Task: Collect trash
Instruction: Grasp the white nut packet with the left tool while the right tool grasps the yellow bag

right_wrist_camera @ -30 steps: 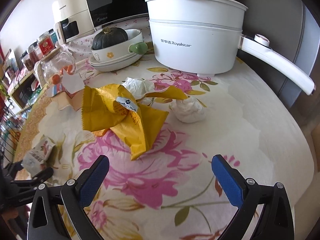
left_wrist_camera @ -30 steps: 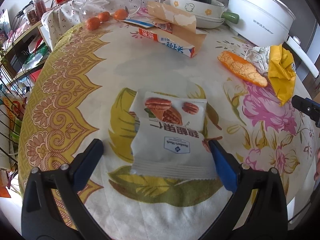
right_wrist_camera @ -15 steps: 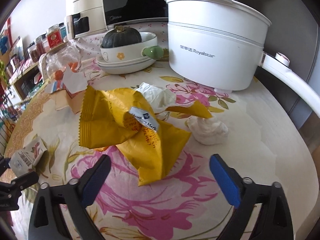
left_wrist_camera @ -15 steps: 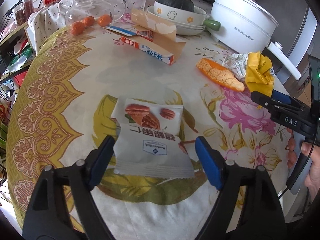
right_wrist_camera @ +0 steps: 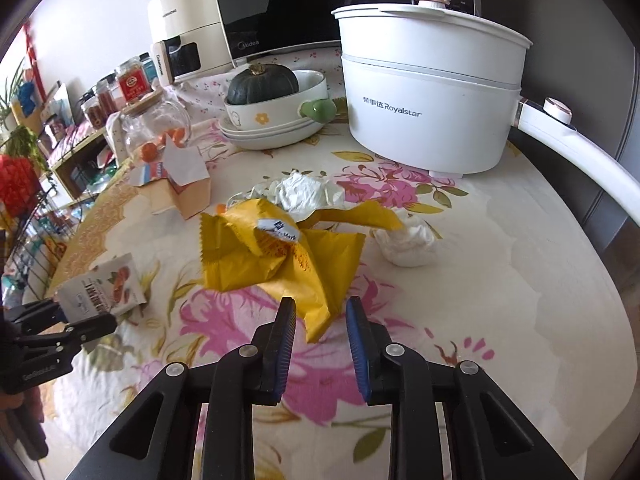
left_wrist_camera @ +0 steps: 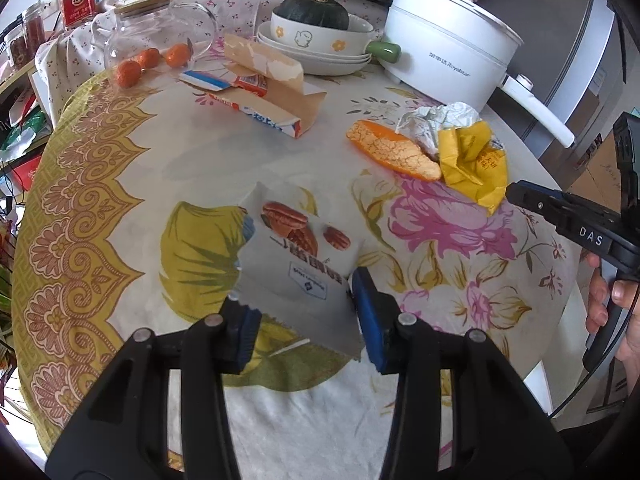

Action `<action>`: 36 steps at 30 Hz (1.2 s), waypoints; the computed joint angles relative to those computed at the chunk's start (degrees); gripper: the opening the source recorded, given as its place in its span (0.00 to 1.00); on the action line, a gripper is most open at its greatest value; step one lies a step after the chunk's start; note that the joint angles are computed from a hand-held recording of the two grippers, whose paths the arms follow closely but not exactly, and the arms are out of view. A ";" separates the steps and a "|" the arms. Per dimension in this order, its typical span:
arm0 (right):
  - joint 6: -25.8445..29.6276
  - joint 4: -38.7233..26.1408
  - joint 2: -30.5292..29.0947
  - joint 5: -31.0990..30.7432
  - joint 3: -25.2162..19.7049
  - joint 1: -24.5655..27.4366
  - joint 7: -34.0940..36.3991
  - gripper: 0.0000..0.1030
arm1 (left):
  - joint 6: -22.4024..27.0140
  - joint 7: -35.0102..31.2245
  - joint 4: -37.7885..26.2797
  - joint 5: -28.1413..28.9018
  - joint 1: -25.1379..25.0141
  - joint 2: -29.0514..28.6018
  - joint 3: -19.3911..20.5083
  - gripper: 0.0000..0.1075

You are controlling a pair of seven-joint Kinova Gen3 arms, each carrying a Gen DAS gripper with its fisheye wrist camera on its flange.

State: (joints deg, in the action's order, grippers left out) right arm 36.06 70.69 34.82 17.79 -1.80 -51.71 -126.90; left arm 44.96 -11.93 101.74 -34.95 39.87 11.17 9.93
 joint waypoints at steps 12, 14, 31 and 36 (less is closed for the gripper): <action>3.17 -7.62 3.91 -4.74 -1.45 0.48 -4.57 0.93 | -2.12 -0.58 2.03 2.04 -1.66 -1.93 0.67 0.42; 3.64 -9.67 4.96 -4.89 -0.10 -0.65 -6.82 1.00 | -2.51 -0.62 2.26 2.47 -2.04 -1.97 0.66 0.42; 11.12 -18.14 10.46 -8.69 -1.36 1.80 -8.43 0.71 | -2.87 1.10 3.15 1.76 -2.18 -2.92 1.21 0.42; 6.07 -8.79 5.10 -10.26 -2.97 3.54 -5.69 0.59 | -3.13 1.77 2.66 0.85 -1.64 -3.61 1.89 0.42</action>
State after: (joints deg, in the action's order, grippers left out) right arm 42.14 61.91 39.92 7.53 -4.77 -48.17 -132.59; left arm 41.83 -10.15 104.40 -34.10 38.23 7.56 11.83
